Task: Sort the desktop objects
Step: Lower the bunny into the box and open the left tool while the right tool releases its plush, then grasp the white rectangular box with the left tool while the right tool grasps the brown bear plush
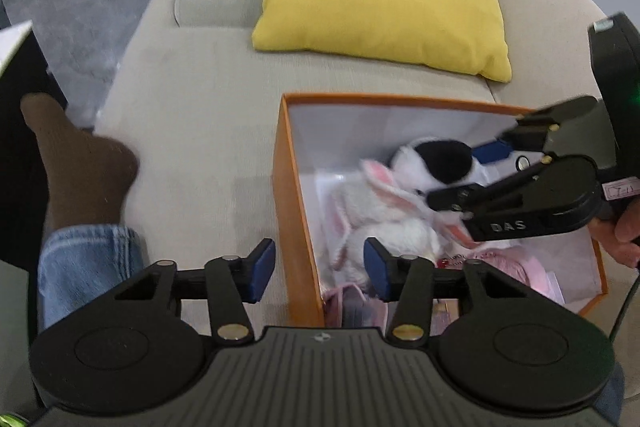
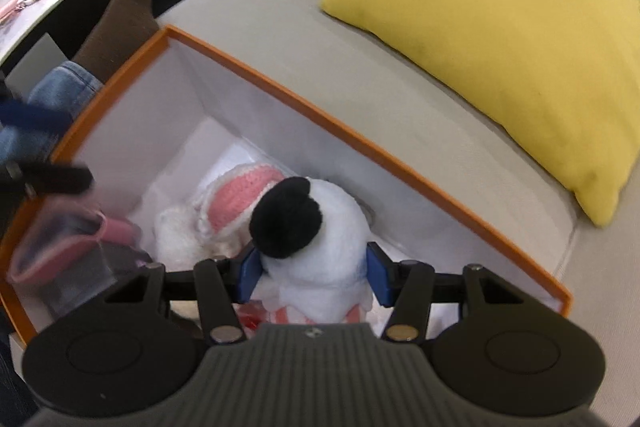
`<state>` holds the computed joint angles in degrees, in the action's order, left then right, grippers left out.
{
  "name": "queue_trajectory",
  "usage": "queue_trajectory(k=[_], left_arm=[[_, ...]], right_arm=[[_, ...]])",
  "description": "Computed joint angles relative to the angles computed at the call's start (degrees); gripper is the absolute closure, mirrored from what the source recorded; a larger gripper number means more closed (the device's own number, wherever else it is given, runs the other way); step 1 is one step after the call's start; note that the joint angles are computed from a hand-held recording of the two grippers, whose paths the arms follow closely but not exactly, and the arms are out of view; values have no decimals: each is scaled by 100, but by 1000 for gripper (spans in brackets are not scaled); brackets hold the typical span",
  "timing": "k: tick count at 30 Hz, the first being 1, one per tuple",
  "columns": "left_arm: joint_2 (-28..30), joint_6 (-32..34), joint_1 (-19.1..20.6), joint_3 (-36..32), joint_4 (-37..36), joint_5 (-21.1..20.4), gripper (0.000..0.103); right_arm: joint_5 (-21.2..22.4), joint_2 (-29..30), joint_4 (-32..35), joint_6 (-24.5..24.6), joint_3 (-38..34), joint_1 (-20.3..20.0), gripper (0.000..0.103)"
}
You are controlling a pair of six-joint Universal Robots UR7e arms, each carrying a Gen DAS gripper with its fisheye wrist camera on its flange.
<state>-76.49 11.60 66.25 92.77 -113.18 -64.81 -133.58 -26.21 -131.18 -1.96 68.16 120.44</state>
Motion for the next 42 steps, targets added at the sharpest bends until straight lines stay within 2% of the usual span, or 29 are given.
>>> queue_trajectory(k=[3,7,11,13,16,23,27,32,39,42], left_arm=[[37,-42,99,-116,182,-221,60],[52,-10,122,-139,214,-319,61],[42,-4,137,-129,196,-348,61],[39,-34,145,-137,203,-364,61],[1,-28,99,-70,130,-299,61],[-187,36,-84,131,-74,-65,61],[-458,132,-225,331,-198,-26,61],[-1044,600,-532,721,-215,-35,61],[-2041,1247,-1003,1344,144,-28,59],[-2436,1485,-1138,1640,433,14,54]], right_arm=[[139,129,-65,-12,-135,32,47],[315,198,79,1014,-285,-49,47],[615,87,-64,1860,-99,-185,47],[618,71,91,2149,-83,-209,46],[629,-4,24,2336,41,-202,46],[378,-27,-126,2174,105,-114,39],[257,-177,-485,1991,332,-5,39],[227,-706,-1711,1464,1201,286,40],[153,-1519,-3806,674,2926,866,40],[-103,-1727,-4166,651,3497,1131,40]])
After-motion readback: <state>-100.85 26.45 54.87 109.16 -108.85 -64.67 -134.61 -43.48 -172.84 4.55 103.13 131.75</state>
